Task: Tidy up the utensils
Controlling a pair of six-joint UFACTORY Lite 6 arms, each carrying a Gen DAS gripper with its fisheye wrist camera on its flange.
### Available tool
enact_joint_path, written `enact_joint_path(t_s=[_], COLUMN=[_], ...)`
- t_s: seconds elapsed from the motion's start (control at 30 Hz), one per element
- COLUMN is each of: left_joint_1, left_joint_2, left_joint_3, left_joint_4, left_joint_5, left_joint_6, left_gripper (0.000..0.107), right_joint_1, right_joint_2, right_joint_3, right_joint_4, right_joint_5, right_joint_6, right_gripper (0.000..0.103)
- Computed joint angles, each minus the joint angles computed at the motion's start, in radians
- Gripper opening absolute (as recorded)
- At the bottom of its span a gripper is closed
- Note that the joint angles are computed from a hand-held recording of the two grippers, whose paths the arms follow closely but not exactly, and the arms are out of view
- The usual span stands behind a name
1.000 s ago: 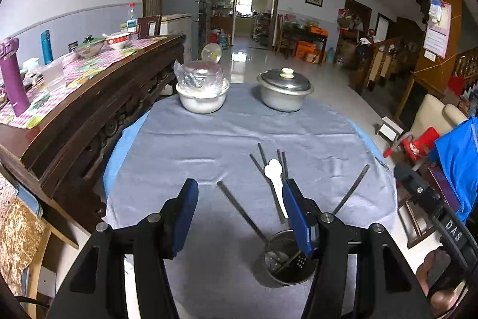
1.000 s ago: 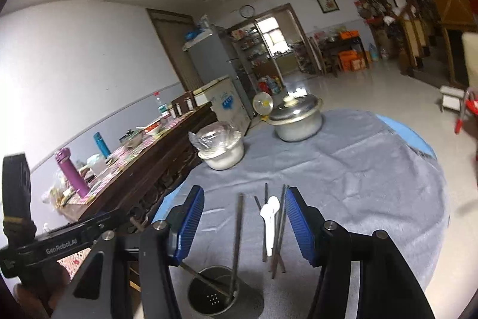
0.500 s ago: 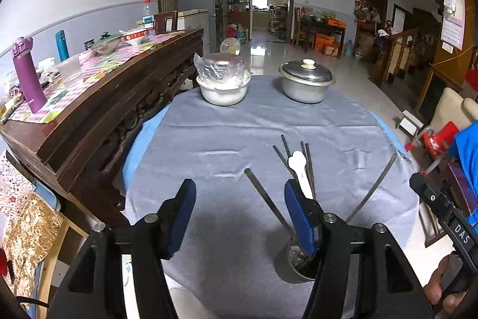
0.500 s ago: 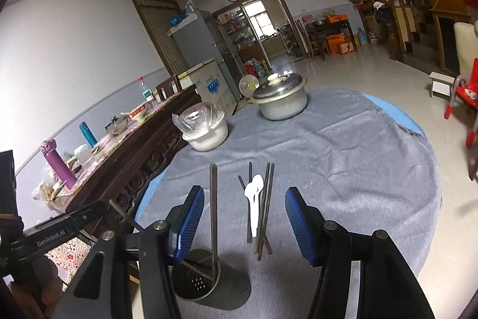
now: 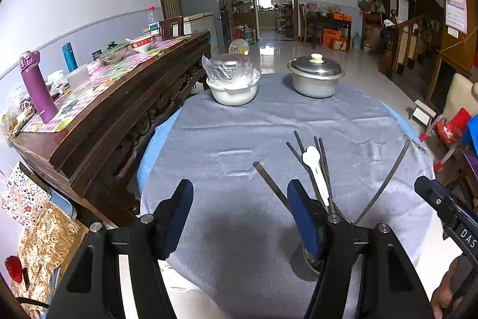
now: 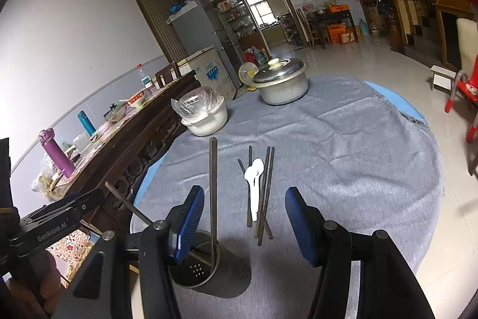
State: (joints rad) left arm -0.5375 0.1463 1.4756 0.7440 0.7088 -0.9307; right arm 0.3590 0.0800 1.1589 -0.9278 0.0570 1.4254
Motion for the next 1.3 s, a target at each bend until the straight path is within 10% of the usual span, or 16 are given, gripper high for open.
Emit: enact_joint_path(t_s=[1.3], left_joint_1=[0.055], left_joint_2=[0.035], left_joint_3=[-0.015], left_joint_4=[-0.076], left_joint_5=[-0.050], left_joint_6=[0.064], left_gripper=[0.067], right_joint_1=[0.001], right_joint_2=[0.096], right_joint_3=[0.083], right_joint_4=[0.514], right_joint_5=[0.031], right_joint_6=[-0.490], right_gripper=[0.060])
